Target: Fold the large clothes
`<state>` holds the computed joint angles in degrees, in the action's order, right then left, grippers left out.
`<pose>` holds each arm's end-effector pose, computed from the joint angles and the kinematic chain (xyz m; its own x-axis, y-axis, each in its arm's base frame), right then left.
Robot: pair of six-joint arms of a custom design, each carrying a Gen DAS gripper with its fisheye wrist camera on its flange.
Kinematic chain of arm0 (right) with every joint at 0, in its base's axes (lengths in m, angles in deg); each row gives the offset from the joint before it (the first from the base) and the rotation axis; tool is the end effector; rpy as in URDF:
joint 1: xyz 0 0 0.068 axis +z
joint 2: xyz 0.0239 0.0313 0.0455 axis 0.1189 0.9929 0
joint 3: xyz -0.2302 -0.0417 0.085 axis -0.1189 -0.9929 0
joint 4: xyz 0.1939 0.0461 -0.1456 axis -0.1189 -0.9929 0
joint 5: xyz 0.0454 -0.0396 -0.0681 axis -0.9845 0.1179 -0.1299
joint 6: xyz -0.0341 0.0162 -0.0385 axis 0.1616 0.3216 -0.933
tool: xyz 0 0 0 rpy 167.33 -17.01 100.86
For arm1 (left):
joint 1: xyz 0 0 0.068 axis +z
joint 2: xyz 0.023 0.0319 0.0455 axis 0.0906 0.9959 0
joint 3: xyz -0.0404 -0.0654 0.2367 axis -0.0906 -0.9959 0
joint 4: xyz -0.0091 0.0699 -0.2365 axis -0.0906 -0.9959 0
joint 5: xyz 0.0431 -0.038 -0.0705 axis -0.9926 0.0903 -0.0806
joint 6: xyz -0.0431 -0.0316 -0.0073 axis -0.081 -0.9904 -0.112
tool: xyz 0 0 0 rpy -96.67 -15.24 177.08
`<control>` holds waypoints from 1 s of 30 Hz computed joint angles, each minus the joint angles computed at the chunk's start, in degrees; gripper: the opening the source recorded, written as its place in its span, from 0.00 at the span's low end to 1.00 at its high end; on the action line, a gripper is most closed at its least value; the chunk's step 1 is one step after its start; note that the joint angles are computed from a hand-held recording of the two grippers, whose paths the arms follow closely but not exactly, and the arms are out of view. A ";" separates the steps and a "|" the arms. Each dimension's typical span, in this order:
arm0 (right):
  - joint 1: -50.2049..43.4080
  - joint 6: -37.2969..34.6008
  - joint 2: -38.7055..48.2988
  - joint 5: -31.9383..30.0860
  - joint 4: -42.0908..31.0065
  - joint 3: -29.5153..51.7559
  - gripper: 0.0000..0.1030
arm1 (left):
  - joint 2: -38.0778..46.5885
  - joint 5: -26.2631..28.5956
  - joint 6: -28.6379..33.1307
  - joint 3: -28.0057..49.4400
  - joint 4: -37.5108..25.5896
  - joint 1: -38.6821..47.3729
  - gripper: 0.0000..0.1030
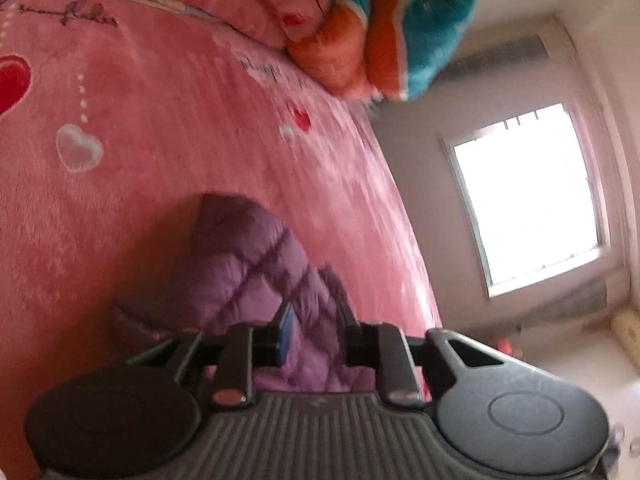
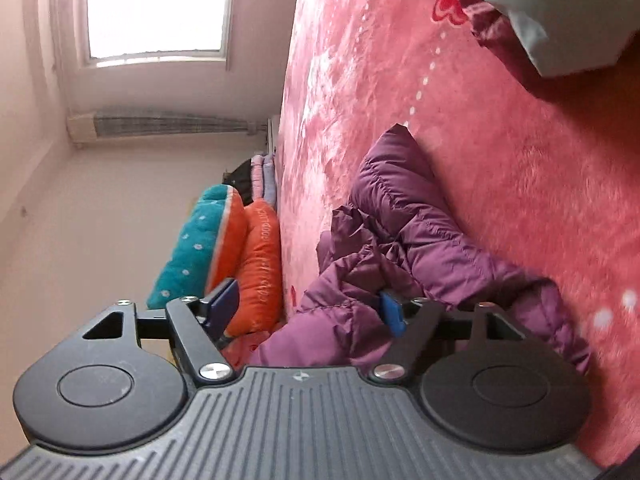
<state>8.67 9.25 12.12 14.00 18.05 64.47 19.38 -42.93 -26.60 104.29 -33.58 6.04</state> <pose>0.1556 0.0086 0.2797 -0.1491 0.9865 -0.0680 0.1973 0.0971 0.9755 0.3844 -0.0176 0.2553 -0.7685 -0.5627 -0.3046 -0.0438 0.5211 -0.8524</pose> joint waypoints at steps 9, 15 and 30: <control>0.41 -12.49 -3.74 -3.65 -16.69 5.42 1.00 | -17.01 6.03 27.16 -11.81 -20.98 5.00 0.61; 4.90 -15.62 -10.31 -1.56 -27.87 7.28 1.00 | -25.92 5.86 35.82 -17.46 -28.42 9.26 0.71; 10.46 -30.83 -7.56 -9.37 -50.06 19.22 1.00 | -30.54 -10.59 48.42 -24.99 -38.68 5.26 0.81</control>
